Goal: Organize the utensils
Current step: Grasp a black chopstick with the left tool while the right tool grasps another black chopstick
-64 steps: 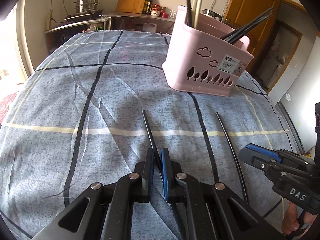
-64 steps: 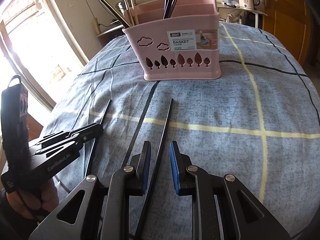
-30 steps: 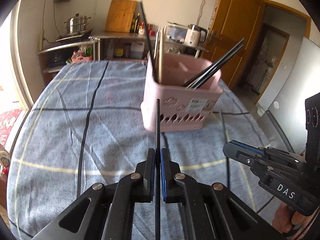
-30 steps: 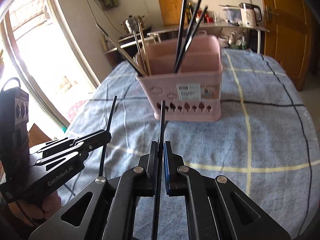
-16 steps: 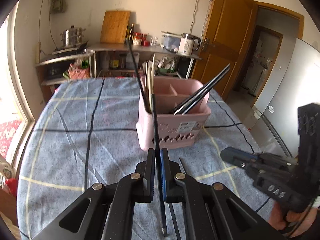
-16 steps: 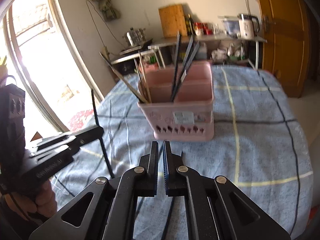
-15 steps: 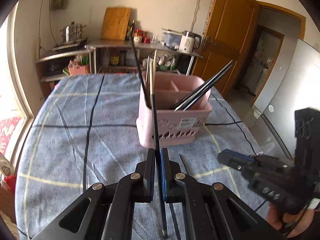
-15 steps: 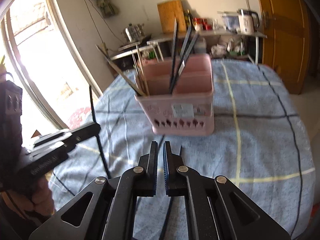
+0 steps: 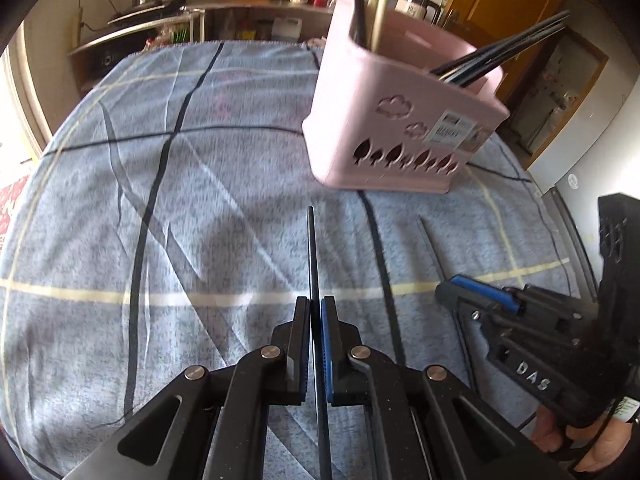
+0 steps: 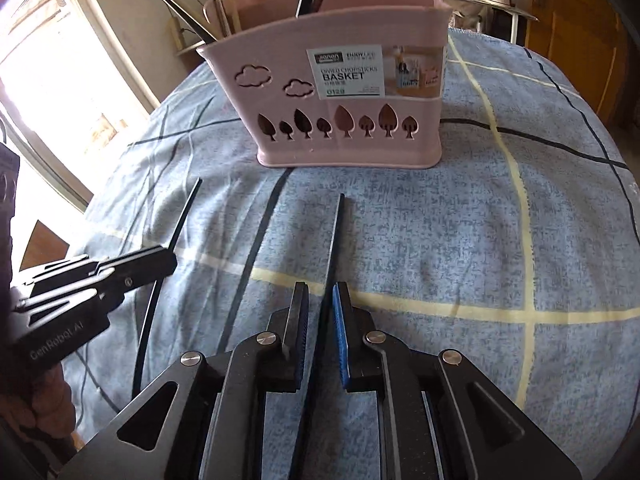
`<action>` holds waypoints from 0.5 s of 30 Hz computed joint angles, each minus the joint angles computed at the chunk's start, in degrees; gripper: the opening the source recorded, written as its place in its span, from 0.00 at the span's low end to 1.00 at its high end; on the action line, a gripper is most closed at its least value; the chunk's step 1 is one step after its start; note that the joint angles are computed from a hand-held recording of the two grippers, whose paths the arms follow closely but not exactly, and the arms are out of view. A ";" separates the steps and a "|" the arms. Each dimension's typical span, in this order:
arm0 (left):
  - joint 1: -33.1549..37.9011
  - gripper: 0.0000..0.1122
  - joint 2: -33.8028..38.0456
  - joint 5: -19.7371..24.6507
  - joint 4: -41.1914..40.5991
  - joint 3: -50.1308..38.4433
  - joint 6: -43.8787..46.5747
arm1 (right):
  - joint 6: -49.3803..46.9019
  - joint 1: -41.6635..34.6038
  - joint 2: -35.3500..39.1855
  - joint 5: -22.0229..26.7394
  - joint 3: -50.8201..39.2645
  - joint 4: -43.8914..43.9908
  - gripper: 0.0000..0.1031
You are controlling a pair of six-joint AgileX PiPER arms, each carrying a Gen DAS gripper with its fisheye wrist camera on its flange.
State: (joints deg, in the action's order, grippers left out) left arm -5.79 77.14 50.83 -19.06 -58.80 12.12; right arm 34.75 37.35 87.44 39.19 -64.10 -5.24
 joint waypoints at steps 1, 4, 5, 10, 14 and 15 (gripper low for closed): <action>0.02 0.04 0.37 -0.19 0.17 0.24 -0.04 | 0.08 0.01 0.41 -0.23 -0.34 -0.30 0.12; -0.29 0.05 1.10 -0.74 0.63 0.72 -0.16 | 0.64 0.52 1.62 0.78 -1.92 -1.34 0.12; -0.60 0.05 1.22 -0.73 1.12 0.56 -0.39 | 0.52 0.45 2.12 1.23 -2.57 -1.41 0.12; -2.50 0.05 2.16 -1.22 3.72 -0.45 -1.38 | -1.20 -0.21 4.02 3.45 -5.54 -1.13 0.09; -4.61 0.05 3.50 -1.07 6.98 -2.51 -2.90 | -1.34 -0.17 4.86 4.75 -7.02 -1.70 0.06; -5.07 0.05 3.92 -0.88 7.70 -3.07 -3.30 | -1.67 -0.35 4.84 4.70 -7.01 -1.48 0.05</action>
State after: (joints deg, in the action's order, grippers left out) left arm -10.85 81.06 49.95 -11.37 -61.87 8.82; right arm 33.09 37.01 92.28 43.89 -71.11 -6.72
